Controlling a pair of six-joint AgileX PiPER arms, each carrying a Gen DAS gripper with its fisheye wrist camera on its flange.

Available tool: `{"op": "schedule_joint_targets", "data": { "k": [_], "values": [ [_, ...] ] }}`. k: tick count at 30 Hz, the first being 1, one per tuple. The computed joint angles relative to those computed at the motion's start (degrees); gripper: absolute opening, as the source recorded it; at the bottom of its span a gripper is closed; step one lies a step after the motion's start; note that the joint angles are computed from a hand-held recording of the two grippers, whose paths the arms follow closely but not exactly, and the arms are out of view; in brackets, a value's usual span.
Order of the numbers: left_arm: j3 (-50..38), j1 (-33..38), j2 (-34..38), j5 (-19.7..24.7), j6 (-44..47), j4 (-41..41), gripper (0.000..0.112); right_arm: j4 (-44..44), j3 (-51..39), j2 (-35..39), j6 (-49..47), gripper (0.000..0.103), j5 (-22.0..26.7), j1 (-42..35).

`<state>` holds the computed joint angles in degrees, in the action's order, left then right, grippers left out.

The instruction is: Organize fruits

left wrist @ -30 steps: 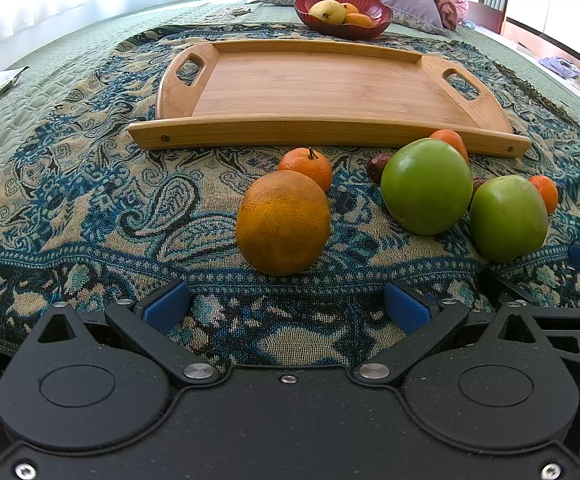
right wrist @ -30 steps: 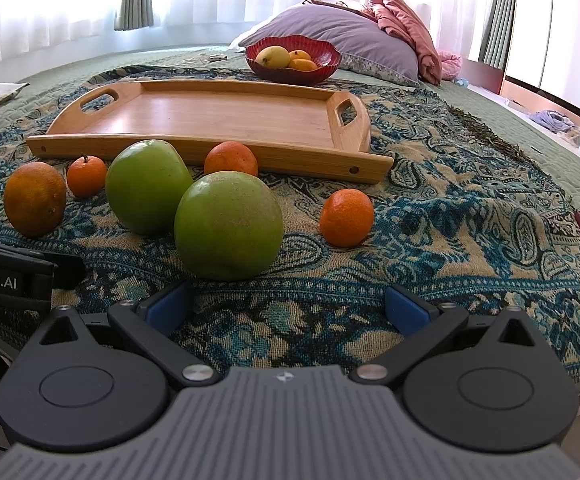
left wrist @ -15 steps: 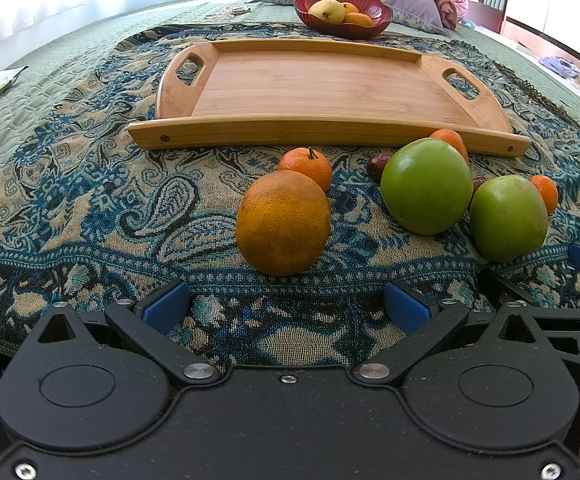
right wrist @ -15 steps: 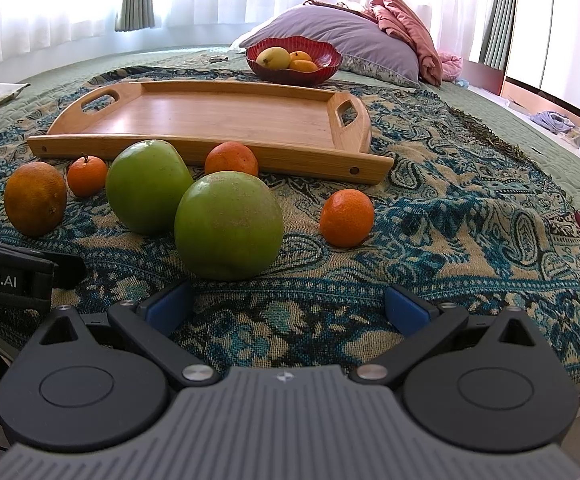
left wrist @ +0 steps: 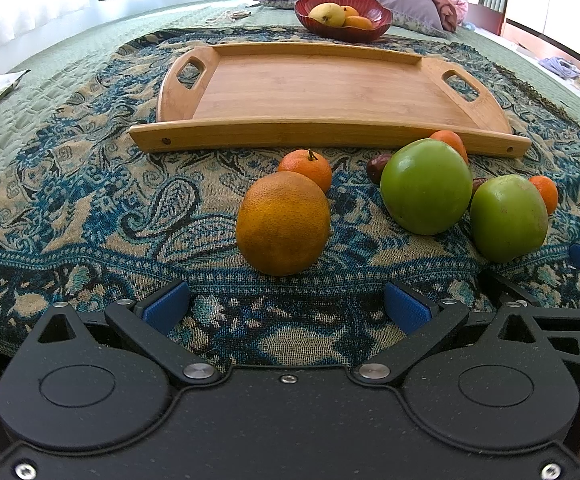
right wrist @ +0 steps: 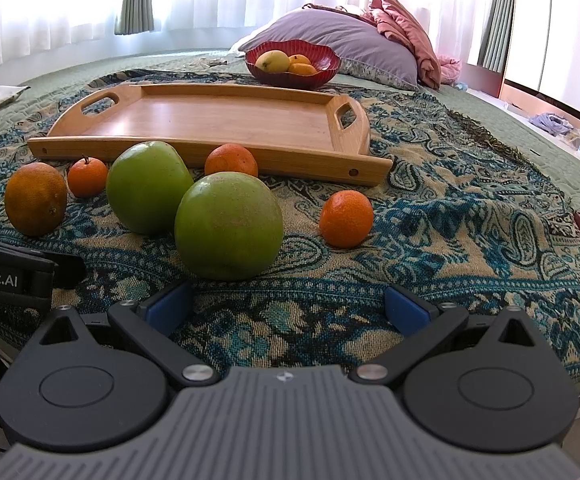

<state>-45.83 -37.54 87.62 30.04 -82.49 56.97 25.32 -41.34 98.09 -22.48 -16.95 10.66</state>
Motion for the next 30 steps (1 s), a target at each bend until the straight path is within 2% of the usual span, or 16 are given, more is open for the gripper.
{"op": "schedule_joint_targets", "data": {
  "k": [2, 5, 10, 13, 18, 21, 24, 26, 30],
  "values": [
    [0.4, -1.4, -0.2, 0.7, -2.1, 1.1, 0.103, -3.7, 1.0, 0.0, 3.6, 0.103, -1.6, -0.2],
    [2.5, -1.3, -1.5, -0.4, -6.3, 4.6, 0.103, -10.7, 3.1, 0.2, 9.6, 0.103, -4.9, -1.0],
    [2.2, -3.4, -1.3, 2.3, -8.2, 6.9, 0.103, -6.9, 3.0, 0.6, 6.6, 0.103, -6.0, 0.0],
    [2.2, -3.5, -1.5, 2.3, -9.4, 7.4, 0.103, -6.2, 3.0, 0.7, 5.9, 0.103, -6.2, 0.2],
    [5.2, -4.6, -3.7, 2.7, -19.7, 16.7, 0.103, -13.1, 4.1, -1.3, 13.5, 0.103, -5.8, -1.4],
    [6.0, -5.6, -4.3, 4.0, -23.1, 21.4, 0.102, -18.9, 6.7, -2.3, 17.6, 0.102, -10.4, -1.6],
    [6.4, -6.4, -4.0, 5.0, -26.7, 26.3, 0.1, -17.6, 9.0, -2.7, 14.4, 0.101, -16.3, 0.3],
    [6.7, -7.3, -3.1, 6.8, -30.2, 30.2, 0.097, -15.3, 9.3, -2.0, 11.4, 0.097, -19.2, 1.8],
    [7.2, -7.3, -2.1, 7.5, -34.0, 36.9, 0.091, -12.7, 7.7, -0.8, 9.8, 0.091, -19.4, 2.9]
  ]
}}
